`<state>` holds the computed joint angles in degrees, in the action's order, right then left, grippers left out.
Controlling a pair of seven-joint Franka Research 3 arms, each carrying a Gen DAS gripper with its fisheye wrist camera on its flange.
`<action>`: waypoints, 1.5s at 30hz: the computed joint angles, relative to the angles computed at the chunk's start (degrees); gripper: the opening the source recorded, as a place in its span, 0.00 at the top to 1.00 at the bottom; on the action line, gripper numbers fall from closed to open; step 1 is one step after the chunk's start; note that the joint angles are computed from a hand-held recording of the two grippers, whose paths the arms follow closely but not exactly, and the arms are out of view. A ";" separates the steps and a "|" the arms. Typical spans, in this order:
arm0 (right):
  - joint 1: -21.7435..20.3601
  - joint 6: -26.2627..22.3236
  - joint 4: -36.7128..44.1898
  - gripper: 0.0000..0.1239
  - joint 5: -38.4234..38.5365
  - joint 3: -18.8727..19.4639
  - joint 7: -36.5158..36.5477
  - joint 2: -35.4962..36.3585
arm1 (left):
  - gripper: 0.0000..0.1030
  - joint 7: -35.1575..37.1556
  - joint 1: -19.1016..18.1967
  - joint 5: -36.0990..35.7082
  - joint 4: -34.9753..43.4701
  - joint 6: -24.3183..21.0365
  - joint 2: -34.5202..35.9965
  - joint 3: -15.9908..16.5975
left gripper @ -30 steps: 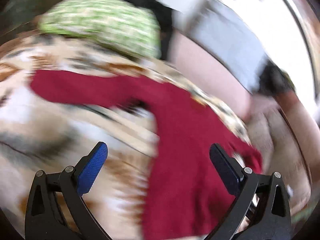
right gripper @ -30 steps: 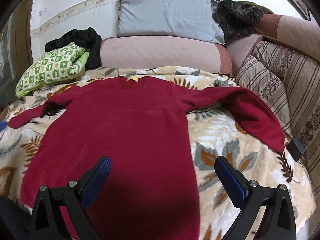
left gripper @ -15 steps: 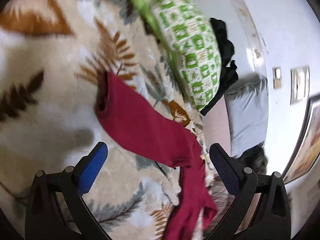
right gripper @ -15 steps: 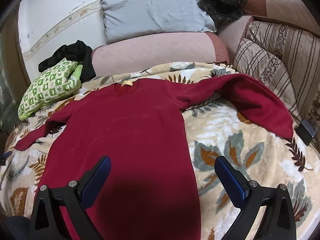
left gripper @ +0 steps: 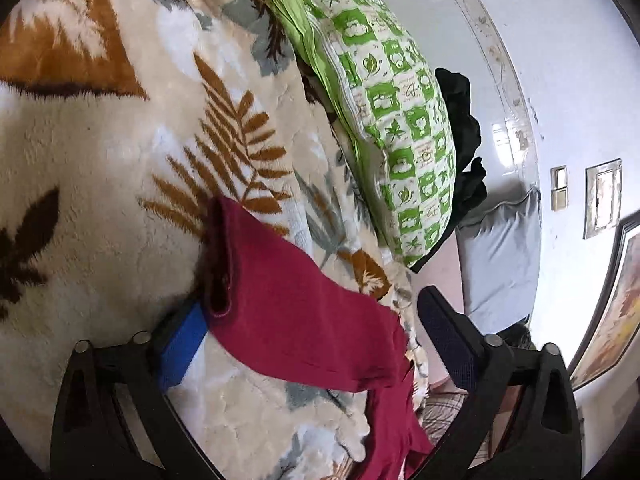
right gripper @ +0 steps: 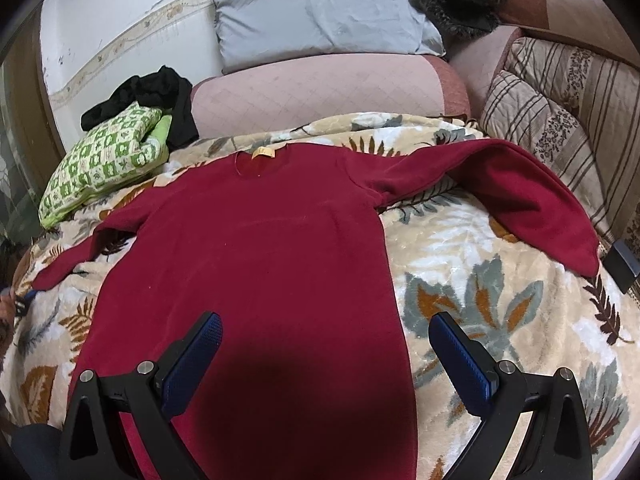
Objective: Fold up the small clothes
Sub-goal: 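Grasp the red sweater's sleeve cuff with the left gripper, then fold the held sleeve across the sweater body with the left gripper, release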
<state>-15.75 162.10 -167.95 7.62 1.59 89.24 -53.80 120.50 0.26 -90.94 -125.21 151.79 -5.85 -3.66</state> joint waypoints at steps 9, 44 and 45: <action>0.27 -0.42 0.24 0.17 -0.39 0.13 -0.12 0.54 | 0.74 -18.12 -0.77 24.80 -0.64 5.58 1.73 -1.58; -3.72 -0.97 10.14 0.19 1.25 -4.82 3.89 14.95 | 0.95 -34.39 -33.88 56.09 53.58 7.50 40.95 -9.33; -3.99 -0.92 10.08 0.19 1.56 -5.34 4.02 14.70 | 0.95 -35.27 -34.21 57.49 53.73 7.54 41.50 -9.61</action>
<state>-19.74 161.18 -157.87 9.18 -3.75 93.26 -39.10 85.23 -33.95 -33.44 -71.47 159.32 35.66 -13.27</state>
